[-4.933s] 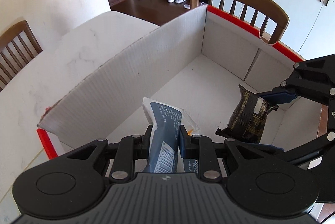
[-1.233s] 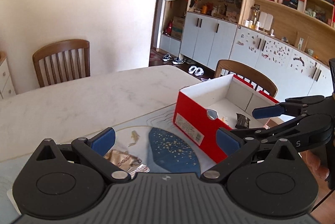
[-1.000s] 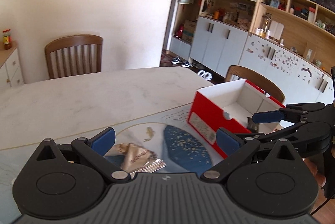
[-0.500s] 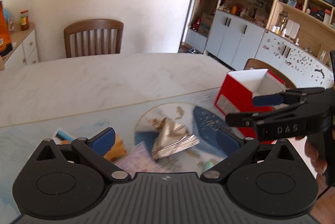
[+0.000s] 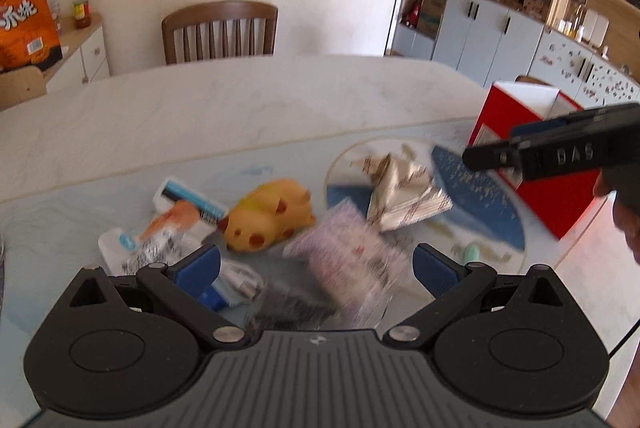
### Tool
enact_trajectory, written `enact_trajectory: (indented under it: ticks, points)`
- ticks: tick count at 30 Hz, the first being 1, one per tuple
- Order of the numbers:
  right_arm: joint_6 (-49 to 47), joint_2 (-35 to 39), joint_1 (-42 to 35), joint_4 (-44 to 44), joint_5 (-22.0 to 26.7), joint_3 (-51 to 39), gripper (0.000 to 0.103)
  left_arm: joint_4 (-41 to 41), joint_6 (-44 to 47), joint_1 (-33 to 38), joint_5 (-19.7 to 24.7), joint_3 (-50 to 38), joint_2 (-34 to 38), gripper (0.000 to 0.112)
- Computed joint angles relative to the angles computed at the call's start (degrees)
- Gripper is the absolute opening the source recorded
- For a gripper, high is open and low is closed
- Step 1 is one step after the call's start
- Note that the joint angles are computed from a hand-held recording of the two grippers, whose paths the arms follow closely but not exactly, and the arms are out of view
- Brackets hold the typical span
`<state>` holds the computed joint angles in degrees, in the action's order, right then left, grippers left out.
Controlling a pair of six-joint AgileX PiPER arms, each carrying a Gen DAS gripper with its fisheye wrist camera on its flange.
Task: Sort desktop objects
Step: 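Move both tools back over the table toward the silver foil packet and black bag, then grasp the silver foil packet with the right tool while the left tool grasps the black bag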
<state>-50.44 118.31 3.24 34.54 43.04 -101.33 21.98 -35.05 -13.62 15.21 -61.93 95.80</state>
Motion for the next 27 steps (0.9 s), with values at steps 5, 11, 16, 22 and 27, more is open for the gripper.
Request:
enact_trajectory:
  ticks: [5, 11, 16, 22, 27]
  points:
    - [0.64, 0.98, 1.07, -0.79, -0.15, -0.40, 0.085, 0.49, -1.50, 0.56, -1.37, 2.48, -0.10, 0.103]
    - [2.55, 2.74, 2.36, -2.64, -0.19, -2.19, 0.085, 3.03, -2.74, 0.90, -3.00, 3.83, 0.45, 0.103]
    - [3.67, 4.05, 3.22, -3.60, -0.57, -3.04, 0.085, 1.53, -1.18, 2.29, -4.06, 4.60, 1.10, 0.102]
    - [5.40, 5.48, 3.94, -4.98, -0.93, -3.63, 0.084, -0.71, 2.99, 3.23, -5.31, 5.76, 1.30, 0.096]
    - [6.96, 6.77, 4.72, -6.27, -1.25, -4.74, 0.083, -0.62, 3.70, 3.56, -6.29, 6.29, 1.70, 0.086]
